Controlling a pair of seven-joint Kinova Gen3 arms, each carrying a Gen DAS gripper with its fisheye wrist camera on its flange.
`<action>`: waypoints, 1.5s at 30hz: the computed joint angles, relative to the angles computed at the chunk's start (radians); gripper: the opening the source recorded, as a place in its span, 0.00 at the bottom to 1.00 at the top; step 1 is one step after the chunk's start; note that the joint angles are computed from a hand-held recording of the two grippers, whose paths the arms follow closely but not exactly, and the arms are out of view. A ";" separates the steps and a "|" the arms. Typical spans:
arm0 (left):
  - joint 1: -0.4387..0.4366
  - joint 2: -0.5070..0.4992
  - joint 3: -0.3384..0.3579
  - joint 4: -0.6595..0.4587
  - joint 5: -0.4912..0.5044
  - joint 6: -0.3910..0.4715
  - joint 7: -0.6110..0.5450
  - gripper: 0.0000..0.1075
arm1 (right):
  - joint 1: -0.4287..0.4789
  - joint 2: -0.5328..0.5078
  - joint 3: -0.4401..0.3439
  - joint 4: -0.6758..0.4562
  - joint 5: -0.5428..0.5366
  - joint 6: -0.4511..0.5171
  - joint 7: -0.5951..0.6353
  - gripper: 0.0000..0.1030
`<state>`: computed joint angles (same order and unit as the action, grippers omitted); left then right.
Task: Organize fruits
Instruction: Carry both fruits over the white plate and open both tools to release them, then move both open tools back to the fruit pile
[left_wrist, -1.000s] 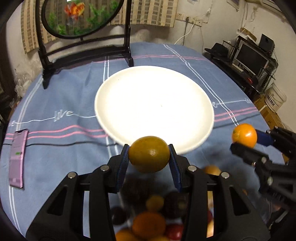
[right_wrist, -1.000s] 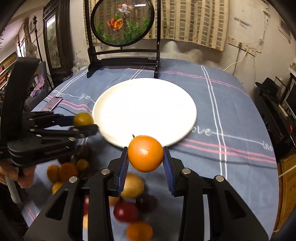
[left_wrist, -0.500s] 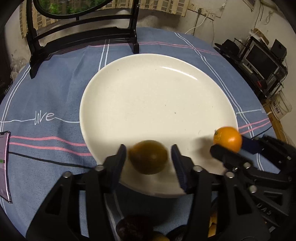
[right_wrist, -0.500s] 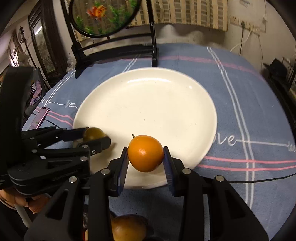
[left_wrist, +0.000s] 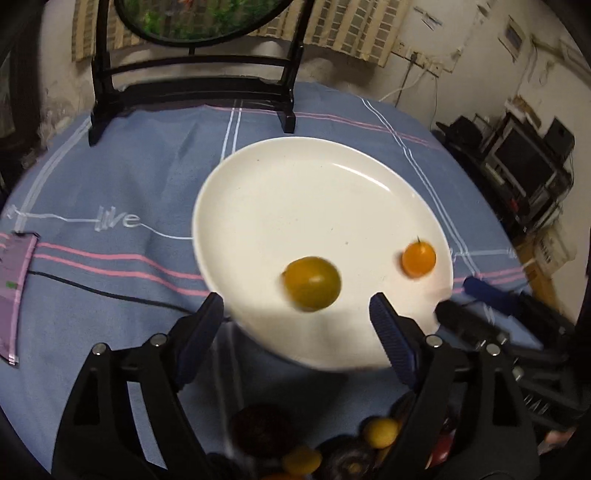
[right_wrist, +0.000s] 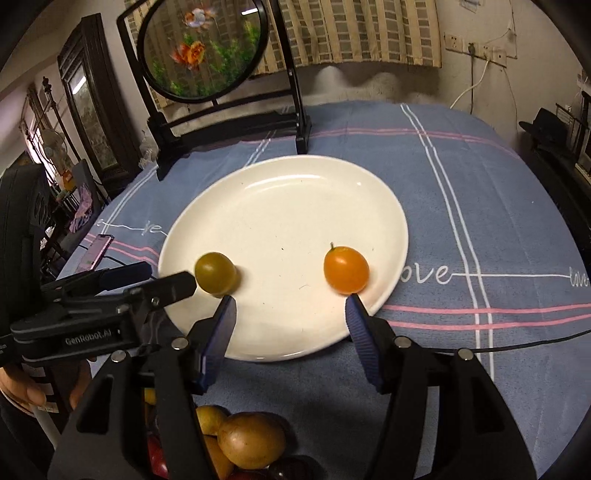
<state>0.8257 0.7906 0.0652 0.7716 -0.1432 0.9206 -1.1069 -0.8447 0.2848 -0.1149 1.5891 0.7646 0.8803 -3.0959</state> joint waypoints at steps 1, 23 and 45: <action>0.018 -0.017 -0.018 0.018 -0.025 0.013 0.000 0.77 | -0.010 -0.007 0.001 0.007 0.014 0.001 -0.014 0.60; 0.059 -0.428 0.028 0.774 -0.176 -0.458 0.142 0.77 | -0.216 -0.109 -0.210 0.158 0.137 0.226 -0.413 0.76; 0.048 -0.453 0.119 0.853 -0.129 -0.357 0.189 0.80 | -0.375 -0.039 -0.205 0.133 0.144 0.365 -0.432 0.76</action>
<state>0.8738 0.3375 0.1840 1.6250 -0.2719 0.5635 -0.9183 -1.2194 0.2461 -0.3201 1.7219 0.9089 1.2453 -3.5280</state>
